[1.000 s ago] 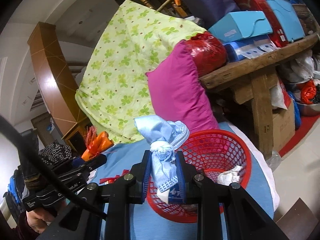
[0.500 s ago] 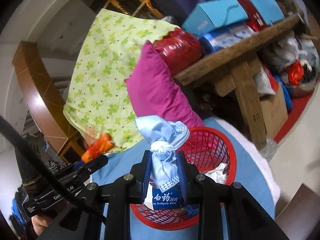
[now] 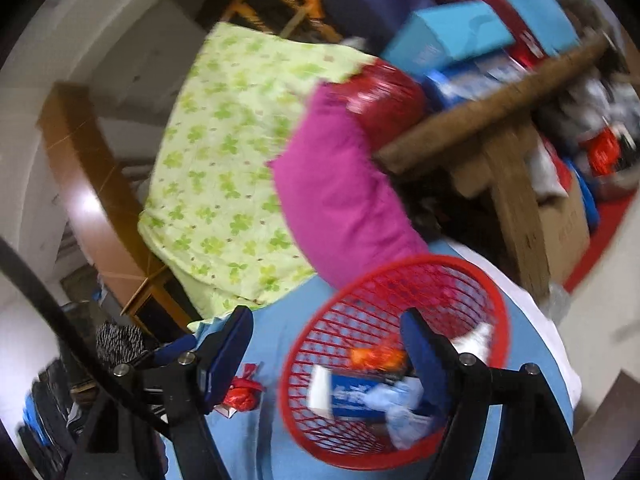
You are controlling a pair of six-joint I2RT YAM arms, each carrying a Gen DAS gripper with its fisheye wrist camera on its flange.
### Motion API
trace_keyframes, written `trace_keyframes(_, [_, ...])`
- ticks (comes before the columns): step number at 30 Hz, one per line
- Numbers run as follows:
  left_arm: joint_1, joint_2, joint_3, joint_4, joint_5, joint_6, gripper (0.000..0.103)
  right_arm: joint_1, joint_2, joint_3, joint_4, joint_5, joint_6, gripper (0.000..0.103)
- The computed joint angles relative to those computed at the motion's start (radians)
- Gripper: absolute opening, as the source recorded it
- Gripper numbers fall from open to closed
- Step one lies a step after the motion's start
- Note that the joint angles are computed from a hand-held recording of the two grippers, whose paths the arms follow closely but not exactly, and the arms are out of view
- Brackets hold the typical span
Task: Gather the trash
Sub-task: 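Withdraw both open tools from the basket back over the blanket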
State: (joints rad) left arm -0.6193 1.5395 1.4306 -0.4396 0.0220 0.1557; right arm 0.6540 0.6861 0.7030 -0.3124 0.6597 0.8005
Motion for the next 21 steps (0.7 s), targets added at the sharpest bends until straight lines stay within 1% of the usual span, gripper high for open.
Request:
trace_keyframes(3, [0.041, -0.046, -0.041, 0.019, -0.010, 0.021, 0.072, 0.093, 0.077, 0.042, 0.076, 0.062, -0.056, 0.079])
trace_keyframes(8, [0.128, -0.118, -0.096, 0.039, 0.010, 0.040, 0.072, 0.178, 0.220, 0.135, 0.143, 0.093, -0.123, 0.079])
trace_keyframes(15, [0.287, -0.152, -0.134, 0.041, 0.087, 0.041, 0.072, 0.228, 0.404, 0.276, 0.173, 0.083, -0.165, 0.079])
trace_keyframes(19, [0.433, -0.136, -0.171, 0.075, 0.136, 0.048, 0.073, 0.222, 0.516, 0.369, 0.158, 0.038, -0.178, 0.078])
trace_keyframes(21, [0.523, -0.103, -0.180, 0.105, 0.138, 0.052, 0.073, 0.209, 0.570, 0.410, 0.144, 0.008, -0.182, 0.078])
